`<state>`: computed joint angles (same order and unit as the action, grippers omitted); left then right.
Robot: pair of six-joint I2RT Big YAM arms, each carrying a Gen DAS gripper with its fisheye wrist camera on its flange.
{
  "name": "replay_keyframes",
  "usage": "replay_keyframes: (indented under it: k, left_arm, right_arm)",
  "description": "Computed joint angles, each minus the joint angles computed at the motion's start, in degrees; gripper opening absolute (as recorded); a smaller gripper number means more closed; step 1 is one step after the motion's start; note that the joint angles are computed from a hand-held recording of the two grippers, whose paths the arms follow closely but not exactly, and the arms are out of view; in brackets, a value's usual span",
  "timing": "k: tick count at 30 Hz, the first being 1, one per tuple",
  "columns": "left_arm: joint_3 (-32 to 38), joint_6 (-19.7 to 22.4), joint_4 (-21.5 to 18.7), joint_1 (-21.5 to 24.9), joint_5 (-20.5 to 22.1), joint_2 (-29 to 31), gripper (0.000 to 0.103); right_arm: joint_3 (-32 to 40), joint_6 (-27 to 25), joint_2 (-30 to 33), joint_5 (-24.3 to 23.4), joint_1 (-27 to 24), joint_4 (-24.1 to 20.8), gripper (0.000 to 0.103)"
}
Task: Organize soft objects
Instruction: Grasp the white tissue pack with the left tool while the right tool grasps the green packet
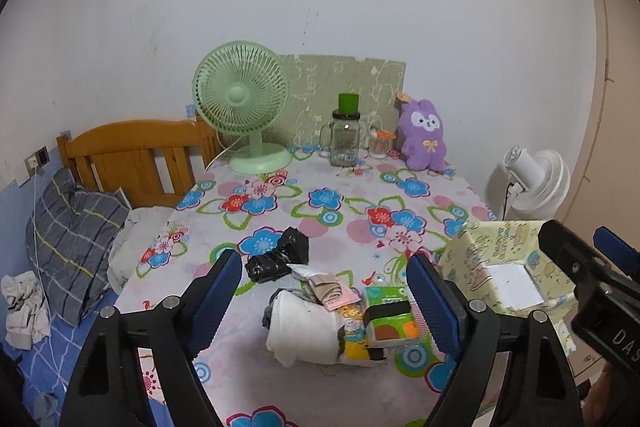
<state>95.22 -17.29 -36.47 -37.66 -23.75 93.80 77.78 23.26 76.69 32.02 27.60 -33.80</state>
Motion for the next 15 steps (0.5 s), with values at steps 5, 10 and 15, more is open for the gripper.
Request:
replay_keyframes:
  k: [5, 10, 15]
  left_arm:
    - [0.4, 1.3, -0.3, 1.0, 0.6, 1.5, 0.086]
    - [0.8, 2.6, -1.0, 2.2, 1.1, 2.9, 0.085]
    - [1.2, 2.8, -2.4, 3.4, 2.4, 4.1, 0.084]
  right_arm:
    - [1.1, -0.2, 2.7, -2.2, -0.4, 0.6, 0.092]
    - [2.1, -0.6, 5.3, -4.6, -0.2, 1.6, 0.091]
    - [3.5, -0.1, 8.1, -6.9, -0.3, 1.4, 0.089]
